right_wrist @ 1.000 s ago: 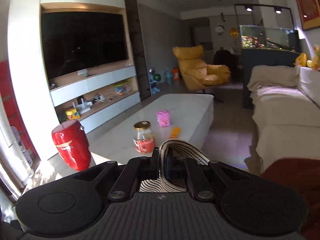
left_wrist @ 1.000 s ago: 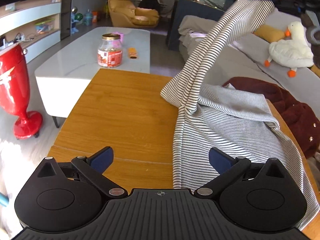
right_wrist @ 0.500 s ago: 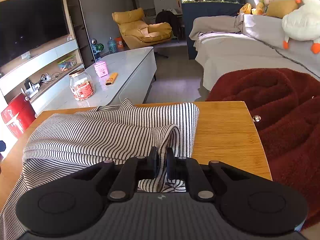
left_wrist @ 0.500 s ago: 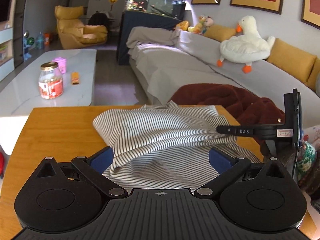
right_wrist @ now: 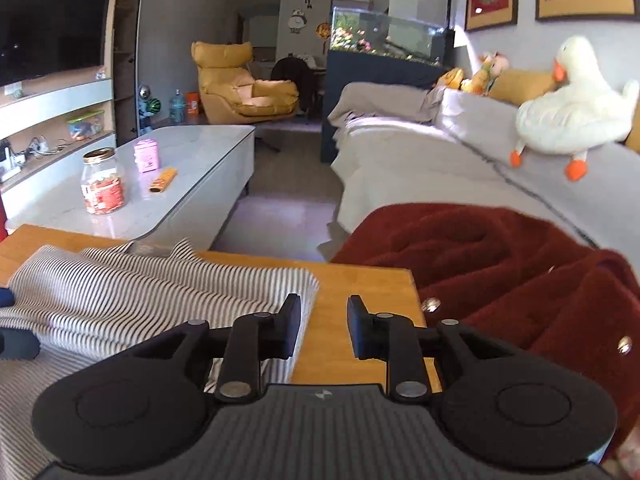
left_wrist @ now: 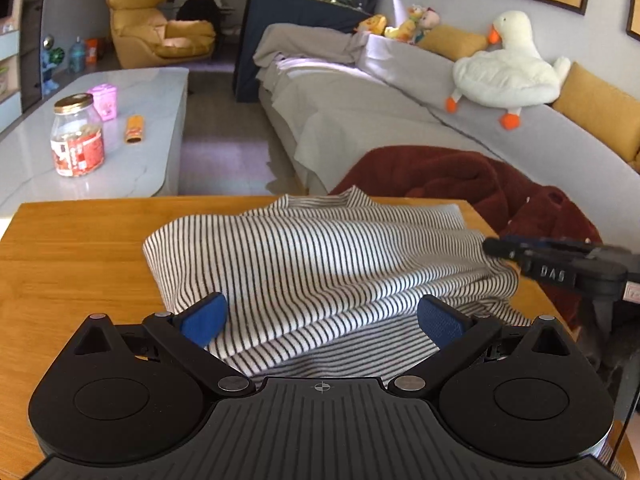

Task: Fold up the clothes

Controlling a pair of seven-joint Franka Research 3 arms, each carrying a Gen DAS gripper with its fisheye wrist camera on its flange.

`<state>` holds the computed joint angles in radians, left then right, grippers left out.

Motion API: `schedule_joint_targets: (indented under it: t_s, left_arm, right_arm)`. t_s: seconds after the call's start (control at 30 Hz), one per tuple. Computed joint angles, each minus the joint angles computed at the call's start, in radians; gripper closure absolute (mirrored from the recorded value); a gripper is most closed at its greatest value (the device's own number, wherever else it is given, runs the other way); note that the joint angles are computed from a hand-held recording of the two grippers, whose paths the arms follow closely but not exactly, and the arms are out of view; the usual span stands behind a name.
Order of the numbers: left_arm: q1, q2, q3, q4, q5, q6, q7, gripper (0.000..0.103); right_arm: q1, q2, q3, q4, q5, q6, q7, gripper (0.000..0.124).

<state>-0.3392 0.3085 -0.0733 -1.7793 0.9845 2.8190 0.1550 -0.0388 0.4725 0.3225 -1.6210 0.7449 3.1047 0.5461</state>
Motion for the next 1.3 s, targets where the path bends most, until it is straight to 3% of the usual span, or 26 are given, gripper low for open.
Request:
schedule_joint_targets:
  t_s: [0.07, 0.13, 0.2, 0.27, 0.33, 0.43, 0.5, 0.63, 0.73, 0.83, 1.0, 1.1, 1.17, 1.23, 1.3]
  left_arm:
    - [-0.003, -0.005, 0.001, -0.01, 0.012, -0.004, 0.005, 0.0]
    - [-0.005, -0.018, 0.0, -0.021, 0.025, -0.008, 0.003, 0.0]
    - [-0.004, -0.031, 0.005, -0.028, 0.048, 0.002, -0.03, 0.0]
    - [-0.006, -0.036, 0.013, -0.023, 0.086, 0.013, -0.087, 0.0]
    - [-0.007, -0.037, 0.017, -0.016, 0.125, 0.014, -0.138, 0.0]
    - [-0.007, -0.034, 0.013, -0.007, 0.171, -0.008, -0.179, 0.0]
    - [-0.007, -0.03, 0.01, -0.007, 0.201, -0.018, -0.205, 0.0]
    - [-0.014, -0.022, 0.007, -0.017, 0.288, -0.05, -0.278, 0.0]
    - [-0.006, -0.017, -0.019, -0.026, 0.229, -0.093, -0.203, 0.0]
    - [-0.026, -0.045, -0.016, -0.06, 0.303, -0.128, -0.29, 0.0]
    - [-0.032, -0.073, -0.057, -0.096, 0.335, -0.176, -0.302, 0.0]
    - [-0.042, -0.087, -0.078, -0.113, 0.337, -0.198, -0.315, 0.0]
    - [-0.053, -0.092, -0.089, -0.118, 0.347, -0.226, -0.325, 0.0]
    - [-0.058, -0.099, -0.096, -0.125, 0.354, -0.252, -0.339, 0.0]
    - [-0.057, -0.105, -0.099, -0.134, 0.362, -0.26, -0.364, 0.0]
  right_arm:
    - [-0.08, 0.0, 0.09, 0.026, 0.08, -0.012, -0.041, 0.099]
    - [-0.188, -0.006, 0.191, 0.06, 0.218, -0.153, -0.114, 0.082]
    - [-0.222, -0.01, 0.198, 0.084, 0.273, -0.332, -0.105, 0.066]
    - [-0.226, 0.013, 0.179, 0.122, 0.27, -0.507, -0.063, 0.065]
    - [-0.188, 0.031, 0.137, 0.131, 0.229, -0.568, -0.017, 0.061]
    - [-0.094, 0.054, 0.044, 0.12, 0.138, -0.529, 0.045, 0.061]
    - [-0.118, 0.053, 0.07, 0.086, 0.235, -0.501, -0.109, 0.061]
    - [-0.082, 0.034, 0.028, 0.071, 0.269, -0.505, -0.15, 0.06]
    - [-0.051, 0.022, -0.006, 0.064, 0.287, -0.509, -0.171, 0.058]
    - [-0.018, 0.01, -0.047, 0.059, 0.289, -0.518, -0.189, 0.058]
    - [0.036, -0.039, -0.108, 0.0, 0.303, -0.462, -0.278, 0.058]
    - [0.075, -0.065, -0.133, -0.035, 0.287, -0.38, -0.318, 0.058]
    - [0.102, -0.076, -0.134, -0.053, 0.292, -0.267, -0.339, 0.058]
    - [0.09, -0.067, -0.135, -0.016, 0.3, -0.295, -0.287, 0.058]
    - [0.099, -0.037, -0.171, 0.042, 0.238, -0.357, -0.145, 0.058]
